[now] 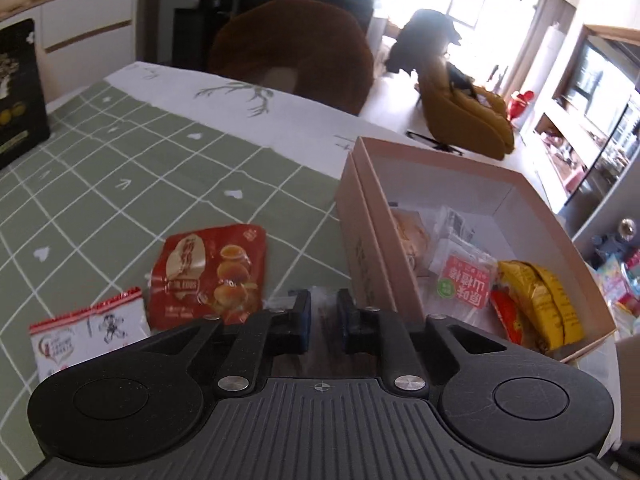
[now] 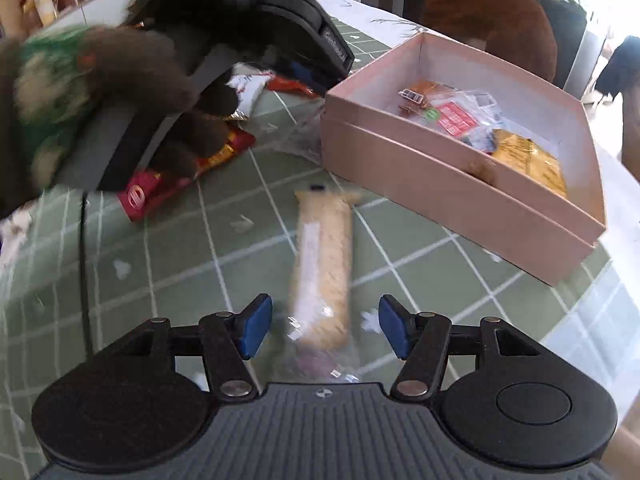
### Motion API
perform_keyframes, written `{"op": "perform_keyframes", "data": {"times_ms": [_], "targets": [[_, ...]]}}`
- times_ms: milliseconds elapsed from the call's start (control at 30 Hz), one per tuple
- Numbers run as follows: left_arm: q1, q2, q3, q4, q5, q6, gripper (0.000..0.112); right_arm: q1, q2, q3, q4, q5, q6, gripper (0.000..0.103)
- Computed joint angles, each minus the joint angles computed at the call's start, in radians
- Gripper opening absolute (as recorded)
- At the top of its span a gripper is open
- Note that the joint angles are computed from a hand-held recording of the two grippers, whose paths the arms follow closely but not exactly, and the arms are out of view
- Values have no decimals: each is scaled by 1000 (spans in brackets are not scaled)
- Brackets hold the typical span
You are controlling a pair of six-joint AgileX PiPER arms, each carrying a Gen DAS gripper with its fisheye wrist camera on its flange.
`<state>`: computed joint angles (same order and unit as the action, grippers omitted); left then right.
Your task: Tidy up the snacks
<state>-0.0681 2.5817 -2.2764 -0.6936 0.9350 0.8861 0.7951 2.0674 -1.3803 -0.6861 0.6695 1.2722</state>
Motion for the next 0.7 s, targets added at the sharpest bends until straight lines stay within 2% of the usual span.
{"op": "perform_keyframes", "data": {"times_ms": [33,67,100,200,267,400,533,567,633,700], "targets": [[-5,-12,27,40,-19,18,18,-6,-11,18,-7,-2,14,61],[-2,-42,94,40,-56,77,25,-14,-20,34,-12,-3,32,61],[10,-82,183,-1,-93,160,25,-9,-16,39,-29,5,65,61],[49,-179,368,-65,-95,317,25,-7,-42,102,-95,-9,173,63],[75,-267,538,-126,-130,481,25,-2,-43,117,-123,-11,202,64],[101,-370,721,-116,-168,598,25,17,-44,131,-168,-5,248,65],[150,-370,704,-192,-81,479,25,21,-44,138,-184,-5,275,72],[151,-364,689,-223,-82,439,25,23,-48,144,-190,-8,289,72],[133,-363,673,-252,-134,356,25,26,-46,144,-192,-5,302,74],[92,-365,661,-222,-232,247,25,32,-47,147,-195,-2,311,75]]}}
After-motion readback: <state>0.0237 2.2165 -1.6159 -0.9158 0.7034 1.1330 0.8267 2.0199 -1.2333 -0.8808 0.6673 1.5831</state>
